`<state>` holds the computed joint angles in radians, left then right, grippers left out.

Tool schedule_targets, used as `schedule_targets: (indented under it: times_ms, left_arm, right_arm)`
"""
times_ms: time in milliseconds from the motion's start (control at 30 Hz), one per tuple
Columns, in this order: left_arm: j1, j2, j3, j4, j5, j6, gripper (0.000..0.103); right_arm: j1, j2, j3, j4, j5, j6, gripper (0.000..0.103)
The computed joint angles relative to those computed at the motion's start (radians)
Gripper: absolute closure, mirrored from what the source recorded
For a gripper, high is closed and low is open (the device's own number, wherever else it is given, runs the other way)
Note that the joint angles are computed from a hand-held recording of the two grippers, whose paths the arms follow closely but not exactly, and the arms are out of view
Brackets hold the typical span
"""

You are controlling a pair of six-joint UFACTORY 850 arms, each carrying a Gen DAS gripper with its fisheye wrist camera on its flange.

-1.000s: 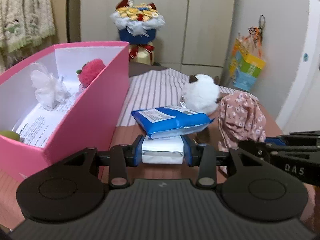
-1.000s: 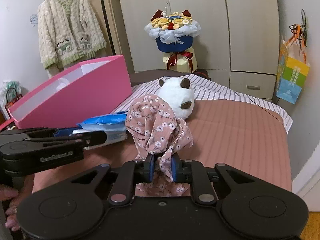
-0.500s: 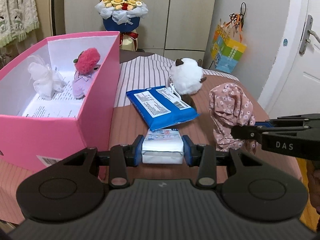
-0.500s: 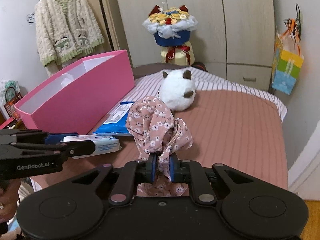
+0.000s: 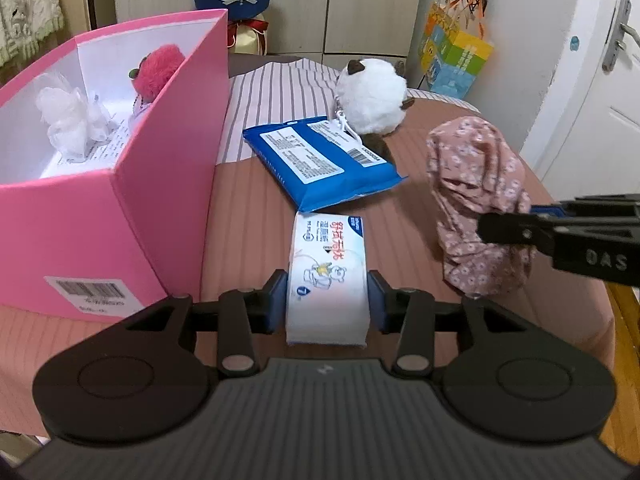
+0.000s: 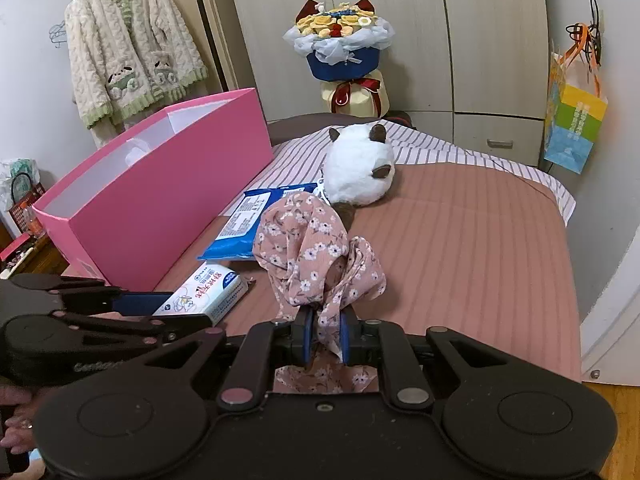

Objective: Organize soft objects
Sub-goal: 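Lift the cloth with the right gripper while the left gripper pulls the white pack from under the blue pack, then carry the cloth and white wipes pack into the pink box and open both grippers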

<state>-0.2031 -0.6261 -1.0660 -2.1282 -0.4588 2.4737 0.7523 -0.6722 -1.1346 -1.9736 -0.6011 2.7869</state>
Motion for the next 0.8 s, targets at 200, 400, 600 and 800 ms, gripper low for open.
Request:
schedule_targets:
  times_ms: [200, 400, 600, 800]
  left_arm:
    - [-0.030, -0.019, -0.006, -0.163, 0.010, 0.195, 0.060]
    - [-0.015, -0.011, -0.007, -0.049, 0.005, 0.122, 0.064]
    - [0.006, 0.013, 0.010, 0.083, 0.003, 0.024, 0.064]
    - [0.042, 0.050, 0.035, 0.195, -0.021, -0.046, 0.064]
  right_arm:
    - [0.007, 0.006, 0.003, 0.027, 0.010, -0.028, 0.087]
    - [0.013, 0.015, 0.011, 0.033, 0.028, -0.038, 0.087]
    - [0.027, 0.018, 0.006, 0.087, 0.054, -0.067, 0.087]
    - [0.059, 0.024, -0.008, 0.130, 0.067, -0.148, 0.087]
